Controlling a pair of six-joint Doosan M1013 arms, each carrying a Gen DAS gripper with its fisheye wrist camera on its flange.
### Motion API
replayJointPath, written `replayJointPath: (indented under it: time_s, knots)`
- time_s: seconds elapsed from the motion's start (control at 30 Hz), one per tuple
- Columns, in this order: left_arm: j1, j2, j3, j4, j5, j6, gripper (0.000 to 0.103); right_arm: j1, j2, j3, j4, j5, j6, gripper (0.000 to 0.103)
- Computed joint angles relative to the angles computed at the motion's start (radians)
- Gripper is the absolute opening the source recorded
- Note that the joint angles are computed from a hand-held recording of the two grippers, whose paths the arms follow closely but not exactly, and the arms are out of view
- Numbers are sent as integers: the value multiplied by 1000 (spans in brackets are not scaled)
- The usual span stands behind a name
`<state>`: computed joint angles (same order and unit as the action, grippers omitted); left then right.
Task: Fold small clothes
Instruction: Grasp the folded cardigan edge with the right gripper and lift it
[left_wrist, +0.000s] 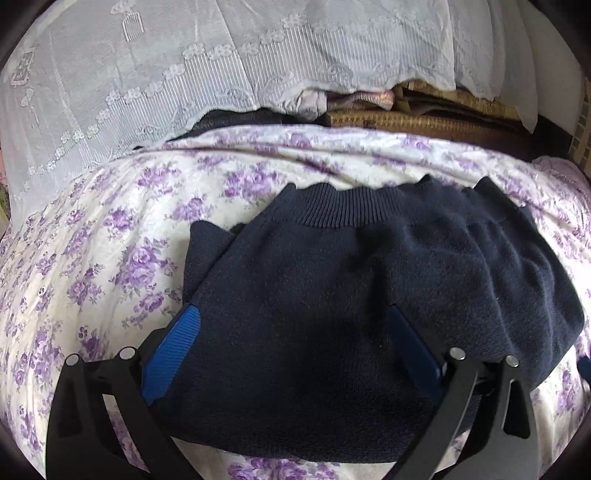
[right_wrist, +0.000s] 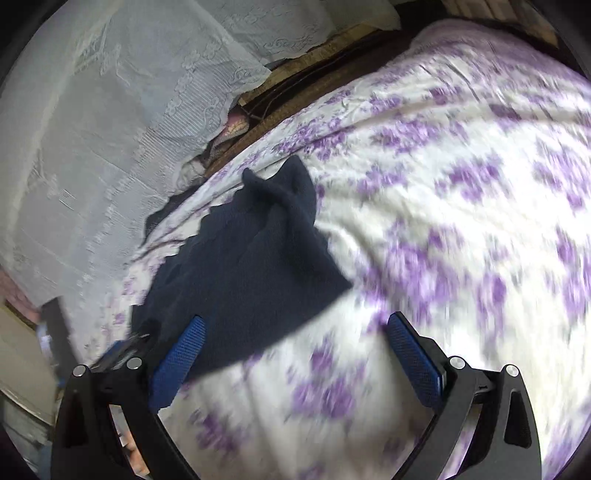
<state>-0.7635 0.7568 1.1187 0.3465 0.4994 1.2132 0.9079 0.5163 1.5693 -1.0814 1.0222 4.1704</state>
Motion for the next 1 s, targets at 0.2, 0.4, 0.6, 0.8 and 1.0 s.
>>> replayJointPath:
  time_s: [0.2,0.4,0.6,0.8,1.0]
  knots:
    - [-2,18,-26,-2,49,9,99,4,1,2,-19,-41,59,96]
    - [-3,19,-27,6,50,0,99,-28,-13,28,-38,-91,179,85]
    - [-3,19,-27,8,52,-2,99,-78,16,-5,-31,-99,232,69]
    - [-3,21,-29,4,52,3,99,-91,85,-99,-15,72,257,67]
    - [0,24,-34,-7,55,10,99,-91,138,-156,2,219,276,42]
